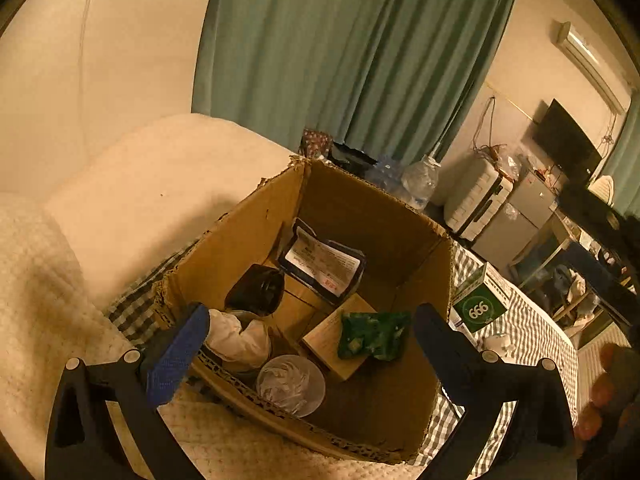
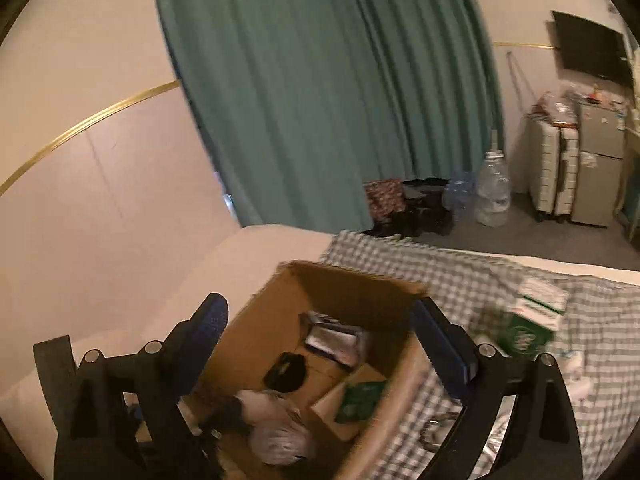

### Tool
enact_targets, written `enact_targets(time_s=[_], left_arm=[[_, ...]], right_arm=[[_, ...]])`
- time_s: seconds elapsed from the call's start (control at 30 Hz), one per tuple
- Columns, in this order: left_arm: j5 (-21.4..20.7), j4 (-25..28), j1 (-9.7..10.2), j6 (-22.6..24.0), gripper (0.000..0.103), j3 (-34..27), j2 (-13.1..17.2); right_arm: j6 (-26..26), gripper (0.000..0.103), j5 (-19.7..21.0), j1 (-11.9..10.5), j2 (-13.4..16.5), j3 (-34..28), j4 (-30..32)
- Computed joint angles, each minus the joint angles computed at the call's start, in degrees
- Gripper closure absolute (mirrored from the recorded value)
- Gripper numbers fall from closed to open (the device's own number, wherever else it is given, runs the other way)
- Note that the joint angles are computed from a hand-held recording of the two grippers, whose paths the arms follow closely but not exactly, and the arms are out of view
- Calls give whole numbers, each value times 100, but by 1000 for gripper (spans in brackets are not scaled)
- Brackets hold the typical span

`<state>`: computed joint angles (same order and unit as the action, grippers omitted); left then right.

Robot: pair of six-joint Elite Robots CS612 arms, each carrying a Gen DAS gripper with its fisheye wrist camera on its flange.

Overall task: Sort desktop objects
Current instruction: 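Move both grippers back over the remaining items on the bed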

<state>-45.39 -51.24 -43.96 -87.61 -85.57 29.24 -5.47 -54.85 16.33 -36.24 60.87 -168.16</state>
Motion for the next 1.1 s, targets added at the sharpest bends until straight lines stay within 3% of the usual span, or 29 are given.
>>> enact_targets(time_s=[0.17,0.23,0.37,0.5,0.6,0.73,0.87,0.97,1.03,1.1], left_arm=[[164,-355,-115,361,0,426,-187],[194,-790,-174,856,0,672,-256],[-134,-1820,-259,1940,0,1216,-376],[-223,-2350,-319,2416,0,1912,-579],[-313,-2781,-303,2738,0,2553,-744],[-617,-2781,-177,3172,0,3745,-1197],[-1472,-2918,91,3456,0,4945,-1704],[-1436,-2832,190,3327,0,4931,-1625],[-1798,-2975,293,3088,0,4607,-1411],[-2121,-3287,368,3154,0,4439,-1259]], right_arm=[[-241,9,-639,-277,-505,969,-648],[-405,9,-867,-410,-665,1346,-938],[-567,9,-1151,-739,-831,1890,-1218],[-458,8,-1315,-1004,-705,1972,-1276],[-159,7,-1254,-1116,-494,1762,-990],[-118,7,-1135,-1161,-222,1471,-709],[-497,7,-1203,-1112,40,1084,-216],[-825,7,-1216,-1036,243,766,78],[-851,7,-1184,-1005,383,569,67],[-749,7,-1232,-973,517,367,91]])
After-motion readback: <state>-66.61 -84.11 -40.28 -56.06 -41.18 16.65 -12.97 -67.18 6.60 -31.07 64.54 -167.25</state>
